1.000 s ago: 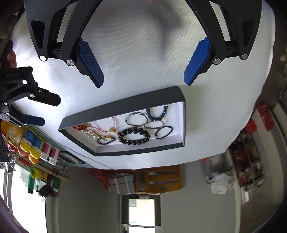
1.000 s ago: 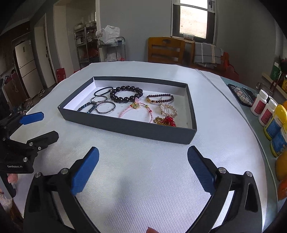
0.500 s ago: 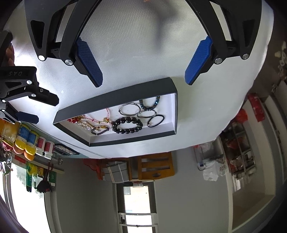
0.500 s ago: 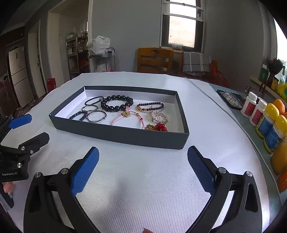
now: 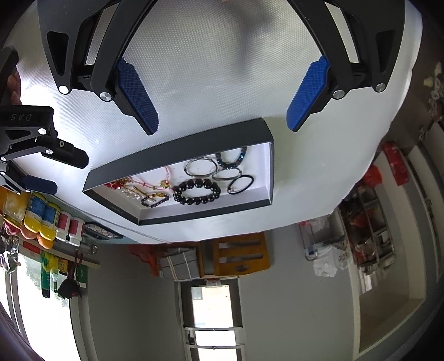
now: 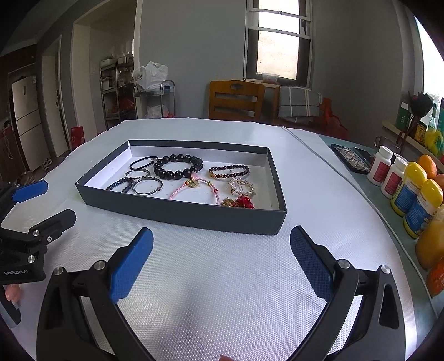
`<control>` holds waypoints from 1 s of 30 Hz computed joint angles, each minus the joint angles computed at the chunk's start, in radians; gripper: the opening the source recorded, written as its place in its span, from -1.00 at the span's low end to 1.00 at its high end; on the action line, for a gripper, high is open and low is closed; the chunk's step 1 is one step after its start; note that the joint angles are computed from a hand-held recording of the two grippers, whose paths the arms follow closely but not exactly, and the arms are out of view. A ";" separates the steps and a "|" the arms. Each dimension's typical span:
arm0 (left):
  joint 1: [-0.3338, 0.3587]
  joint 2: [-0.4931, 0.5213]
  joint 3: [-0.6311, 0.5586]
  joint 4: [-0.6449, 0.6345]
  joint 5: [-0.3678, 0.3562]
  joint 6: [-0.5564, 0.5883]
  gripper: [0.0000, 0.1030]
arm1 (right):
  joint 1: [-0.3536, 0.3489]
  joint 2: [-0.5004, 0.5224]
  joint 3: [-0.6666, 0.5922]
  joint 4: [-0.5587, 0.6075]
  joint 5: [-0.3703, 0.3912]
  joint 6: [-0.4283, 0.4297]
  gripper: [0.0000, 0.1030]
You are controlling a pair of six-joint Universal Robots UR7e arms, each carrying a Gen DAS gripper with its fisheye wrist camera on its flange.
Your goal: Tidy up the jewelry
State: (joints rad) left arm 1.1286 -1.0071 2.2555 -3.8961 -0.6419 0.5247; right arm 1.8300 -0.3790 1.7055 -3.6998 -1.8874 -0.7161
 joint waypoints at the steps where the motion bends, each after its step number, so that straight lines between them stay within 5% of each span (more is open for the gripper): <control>1: 0.002 0.000 -0.001 0.001 -0.002 0.000 0.85 | 0.000 0.000 0.003 -0.004 0.001 0.001 0.89; 30: 0.004 -0.001 -0.002 0.005 -0.006 -0.001 0.86 | 0.000 0.000 0.007 -0.027 0.001 -0.005 0.89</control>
